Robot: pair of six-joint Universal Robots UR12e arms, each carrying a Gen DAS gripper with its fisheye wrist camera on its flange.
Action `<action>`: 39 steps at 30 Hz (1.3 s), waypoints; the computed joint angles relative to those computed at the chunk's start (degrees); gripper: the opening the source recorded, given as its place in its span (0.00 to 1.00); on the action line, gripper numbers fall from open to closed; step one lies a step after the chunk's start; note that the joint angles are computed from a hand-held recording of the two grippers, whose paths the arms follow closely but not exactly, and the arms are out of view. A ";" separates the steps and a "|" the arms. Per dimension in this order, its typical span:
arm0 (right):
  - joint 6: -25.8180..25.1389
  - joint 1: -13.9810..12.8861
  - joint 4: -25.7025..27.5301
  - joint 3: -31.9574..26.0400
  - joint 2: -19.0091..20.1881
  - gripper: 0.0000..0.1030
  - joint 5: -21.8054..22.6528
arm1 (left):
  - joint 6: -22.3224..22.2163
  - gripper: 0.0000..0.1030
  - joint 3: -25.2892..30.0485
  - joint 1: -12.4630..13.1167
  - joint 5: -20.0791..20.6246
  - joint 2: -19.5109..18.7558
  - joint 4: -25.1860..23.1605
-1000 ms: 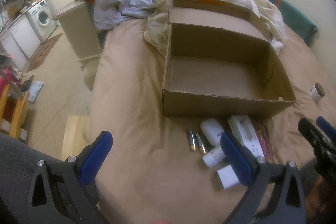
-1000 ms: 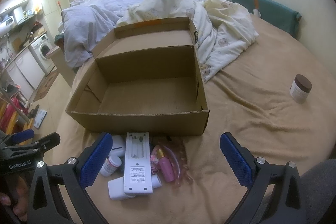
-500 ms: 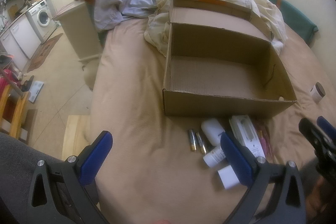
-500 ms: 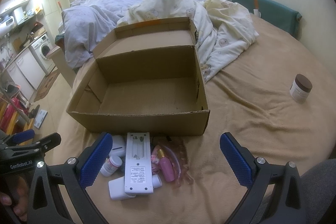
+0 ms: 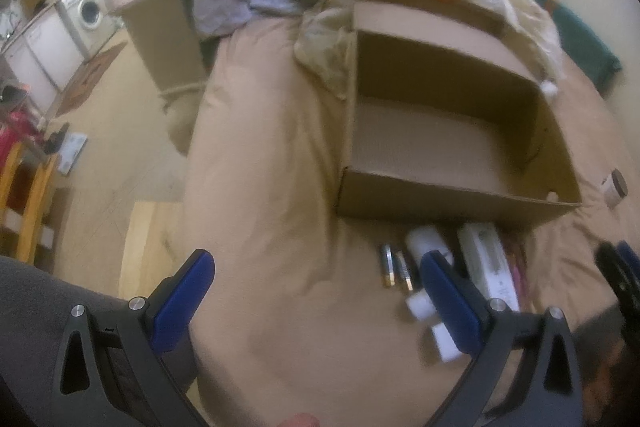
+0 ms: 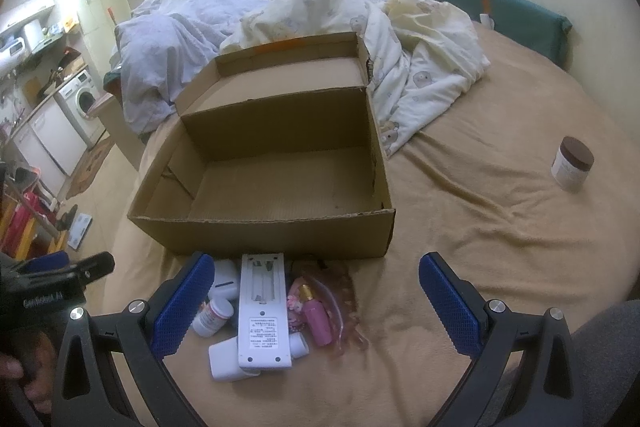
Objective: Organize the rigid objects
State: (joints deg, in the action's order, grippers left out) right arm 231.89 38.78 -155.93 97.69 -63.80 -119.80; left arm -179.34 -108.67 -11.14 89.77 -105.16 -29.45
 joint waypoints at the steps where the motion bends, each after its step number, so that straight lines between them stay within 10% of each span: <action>1: 0.30 -0.11 -0.11 0.11 -0.08 1.00 0.36 | 0.08 0.99 0.59 0.08 0.06 -0.38 -1.82; 7: 2.19 -0.79 0.74 0.59 -0.54 1.00 2.50 | 0.69 0.91 3.60 -0.07 -3.63 -2.81 -12.36; 15: 4.85 -1.92 0.88 1.44 -0.90 1.00 6.40 | -14.44 0.89 6.81 0.40 -15.80 -6.17 -24.36; 23: 6.15 -2.31 0.17 2.17 -1.20 1.00 7.56 | -21.37 0.65 5.49 0.77 -19.01 -7.83 -21.74; 25: 6.40 -2.48 -0.13 2.33 -1.24 1.00 8.09 | -20.07 0.43 5.79 1.10 -20.67 -7.80 -22.42; 39: 13.37 -6.32 -5.36 6.48 -2.41 1.00 20.49 | 0.04 0.42 9.15 1.16 -6.85 -4.15 -23.30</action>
